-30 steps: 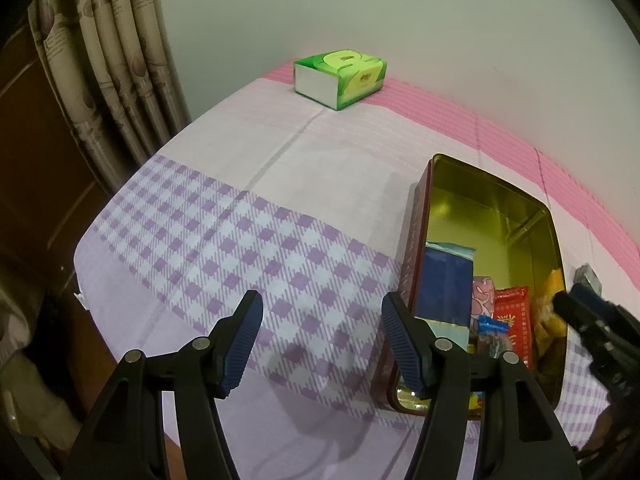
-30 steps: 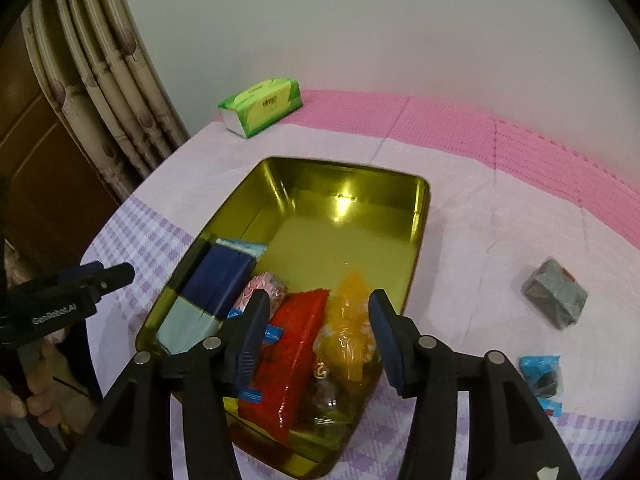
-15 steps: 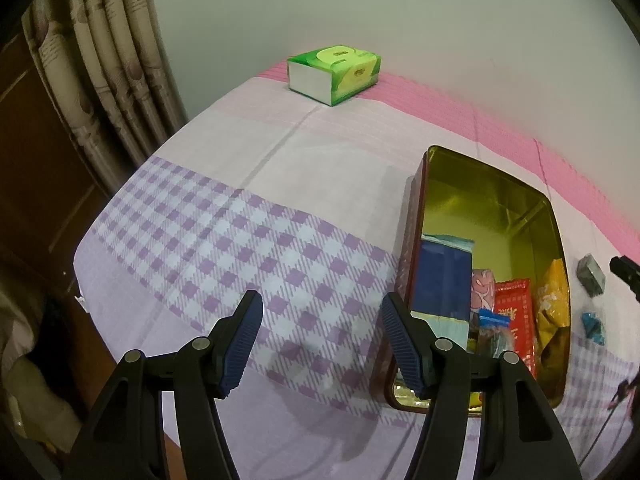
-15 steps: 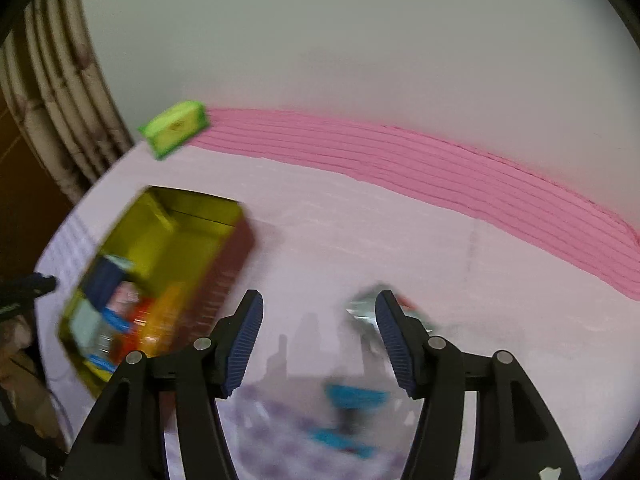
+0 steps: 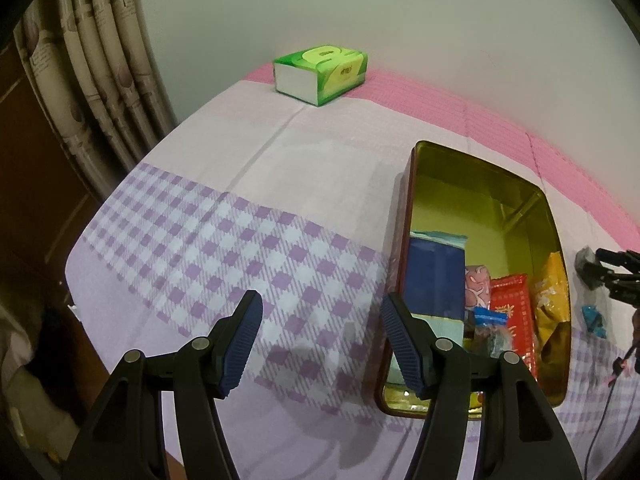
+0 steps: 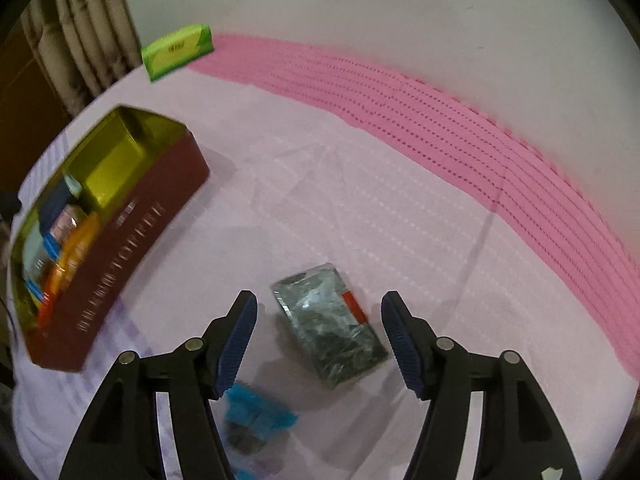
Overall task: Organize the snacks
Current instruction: 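Move the right gripper to the grey-green packet and grasp it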
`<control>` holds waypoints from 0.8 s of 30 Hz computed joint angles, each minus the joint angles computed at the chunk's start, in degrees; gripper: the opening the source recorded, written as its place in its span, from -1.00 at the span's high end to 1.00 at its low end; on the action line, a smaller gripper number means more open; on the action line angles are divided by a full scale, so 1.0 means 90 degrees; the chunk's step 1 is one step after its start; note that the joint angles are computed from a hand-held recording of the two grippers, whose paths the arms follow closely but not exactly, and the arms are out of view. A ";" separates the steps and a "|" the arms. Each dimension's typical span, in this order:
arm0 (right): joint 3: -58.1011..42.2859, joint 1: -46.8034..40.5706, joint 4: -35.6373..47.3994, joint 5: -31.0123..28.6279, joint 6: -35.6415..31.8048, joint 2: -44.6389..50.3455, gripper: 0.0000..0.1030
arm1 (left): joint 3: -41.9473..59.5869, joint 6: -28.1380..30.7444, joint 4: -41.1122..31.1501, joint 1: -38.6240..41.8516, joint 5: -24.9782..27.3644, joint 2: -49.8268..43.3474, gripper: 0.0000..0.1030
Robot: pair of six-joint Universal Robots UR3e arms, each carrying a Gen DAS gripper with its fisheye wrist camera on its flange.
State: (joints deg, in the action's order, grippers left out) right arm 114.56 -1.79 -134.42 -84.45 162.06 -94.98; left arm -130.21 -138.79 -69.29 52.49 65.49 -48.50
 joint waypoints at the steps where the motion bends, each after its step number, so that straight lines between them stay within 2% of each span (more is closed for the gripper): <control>1: 0.0064 -0.0052 -0.0070 0.0022 -0.0025 -0.0001 -0.20 | -0.0011 0.0003 0.0011 -0.0004 -0.0008 0.0013 -0.22; 2: 0.0102 -0.0113 -0.0081 0.0130 -0.0029 -0.0005 -0.20 | -0.0036 -0.0002 0.0050 -0.0032 -0.0007 0.0021 -0.22; 7: 0.0630 -0.0340 -0.0334 0.0436 -0.0108 -0.0314 0.17 | -0.0133 -0.0147 0.0402 -0.0336 0.0216 -0.0099 -0.22; 8: 0.0745 -0.0397 -0.0377 0.0531 -0.0078 -0.0392 0.30 | -0.0143 -0.0169 0.0438 -0.0401 0.0261 -0.0117 -0.22; 9: 0.0865 -0.0407 -0.0489 0.0540 0.0009 -0.0444 0.33 | -0.0152 -0.0168 0.0430 -0.0425 0.0264 -0.0099 -0.22; 14: 0.1551 -0.0407 -0.1073 0.0369 0.0525 -0.0940 0.34 | -0.0211 -0.0172 0.0359 -0.0567 0.0242 0.0114 -0.22; 18: 0.2353 -0.0759 -0.1241 0.0210 0.0780 -0.1863 0.35 | -0.0160 -0.0169 0.0110 -0.0823 0.0196 0.0343 -0.22; 20: 0.2764 -0.1131 -0.1098 0.0127 0.0758 -0.2544 0.35 | -0.0103 -0.0224 0.0040 -0.1060 0.0217 0.0428 -0.22; 24: 0.3385 -0.2268 -0.0184 0.0179 0.0438 -0.4279 0.35 | 0.0207 -0.0630 -0.0115 -0.1834 0.0169 0.0402 -0.22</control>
